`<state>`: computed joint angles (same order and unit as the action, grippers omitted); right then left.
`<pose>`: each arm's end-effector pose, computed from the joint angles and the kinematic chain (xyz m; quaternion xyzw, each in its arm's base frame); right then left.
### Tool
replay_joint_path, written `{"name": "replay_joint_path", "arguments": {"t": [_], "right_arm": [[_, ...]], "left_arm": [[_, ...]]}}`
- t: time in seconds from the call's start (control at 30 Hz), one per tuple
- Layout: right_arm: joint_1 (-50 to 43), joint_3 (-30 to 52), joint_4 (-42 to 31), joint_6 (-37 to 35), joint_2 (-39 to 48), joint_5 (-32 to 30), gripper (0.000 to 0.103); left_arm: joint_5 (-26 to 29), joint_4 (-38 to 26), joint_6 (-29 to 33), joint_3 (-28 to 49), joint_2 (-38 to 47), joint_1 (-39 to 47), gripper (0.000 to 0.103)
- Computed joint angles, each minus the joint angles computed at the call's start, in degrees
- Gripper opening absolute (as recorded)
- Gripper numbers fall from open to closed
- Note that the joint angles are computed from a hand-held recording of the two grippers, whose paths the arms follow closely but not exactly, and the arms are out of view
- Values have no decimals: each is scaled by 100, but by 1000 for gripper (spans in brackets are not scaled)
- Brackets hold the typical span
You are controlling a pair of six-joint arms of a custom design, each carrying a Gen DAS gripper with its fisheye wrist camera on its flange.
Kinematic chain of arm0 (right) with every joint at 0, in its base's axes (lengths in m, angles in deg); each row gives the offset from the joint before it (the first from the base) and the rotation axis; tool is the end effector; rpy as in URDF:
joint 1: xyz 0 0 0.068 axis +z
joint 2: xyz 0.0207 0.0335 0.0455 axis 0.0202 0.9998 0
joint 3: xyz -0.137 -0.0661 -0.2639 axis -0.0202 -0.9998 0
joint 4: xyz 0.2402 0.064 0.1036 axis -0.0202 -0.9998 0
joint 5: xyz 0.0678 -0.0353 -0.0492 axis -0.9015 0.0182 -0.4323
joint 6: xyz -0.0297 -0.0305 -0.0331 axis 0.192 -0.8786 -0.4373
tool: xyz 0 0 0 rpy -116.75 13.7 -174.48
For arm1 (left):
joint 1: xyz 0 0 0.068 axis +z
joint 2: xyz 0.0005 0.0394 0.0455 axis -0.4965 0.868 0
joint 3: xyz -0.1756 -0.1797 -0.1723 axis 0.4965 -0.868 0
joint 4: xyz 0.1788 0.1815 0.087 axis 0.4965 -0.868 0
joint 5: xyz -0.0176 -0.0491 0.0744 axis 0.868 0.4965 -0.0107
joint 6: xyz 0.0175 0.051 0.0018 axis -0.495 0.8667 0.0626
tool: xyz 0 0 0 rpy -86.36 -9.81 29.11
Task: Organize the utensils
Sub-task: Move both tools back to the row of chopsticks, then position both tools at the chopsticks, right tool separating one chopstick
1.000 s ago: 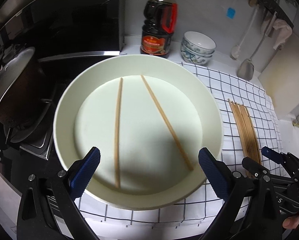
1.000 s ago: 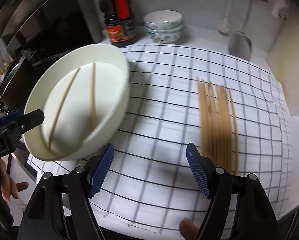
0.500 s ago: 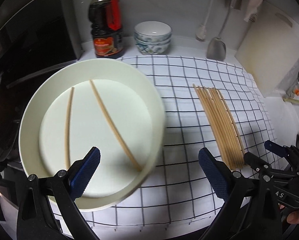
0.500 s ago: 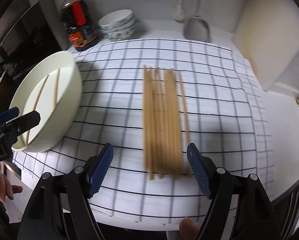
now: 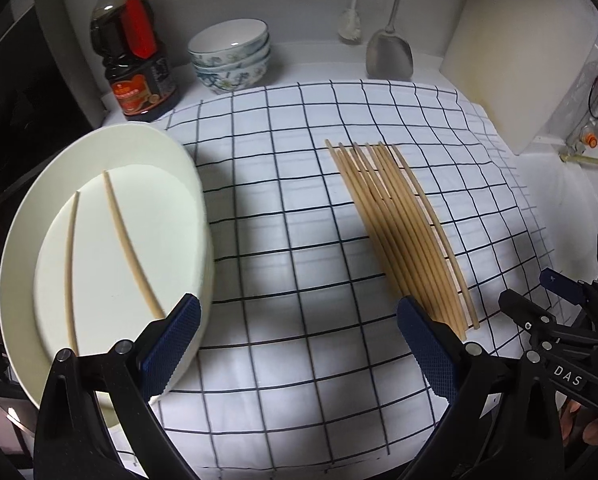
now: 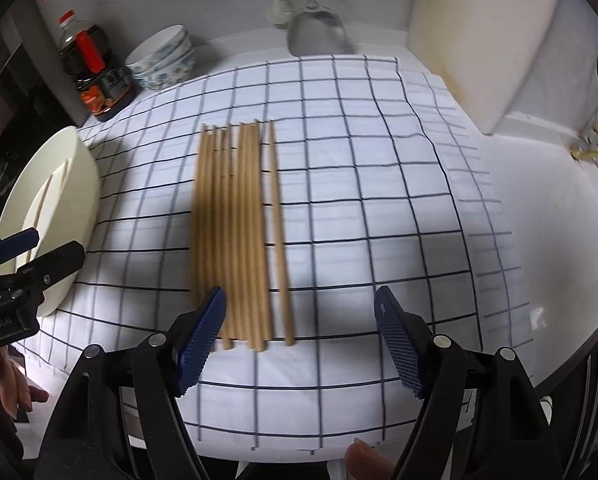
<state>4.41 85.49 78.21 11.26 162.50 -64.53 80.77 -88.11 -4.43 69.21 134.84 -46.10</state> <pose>0.2735 0.0177 0.0988 -0.0534 0.9708 0.0322 0.2315 0.2851 -0.0798 0.1201 0.0015 0.9739 -0.0134 0.2264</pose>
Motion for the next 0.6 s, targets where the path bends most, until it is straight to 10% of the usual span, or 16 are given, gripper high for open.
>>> {"name": "replay_joint_path", "arguments": {"t": [0.6], "right_arm": [[-753, 181, 992, -459, 1158, -337, 73]], "left_arm": [[-333, 544, -622, 467, 1250, -585, 97]]}}
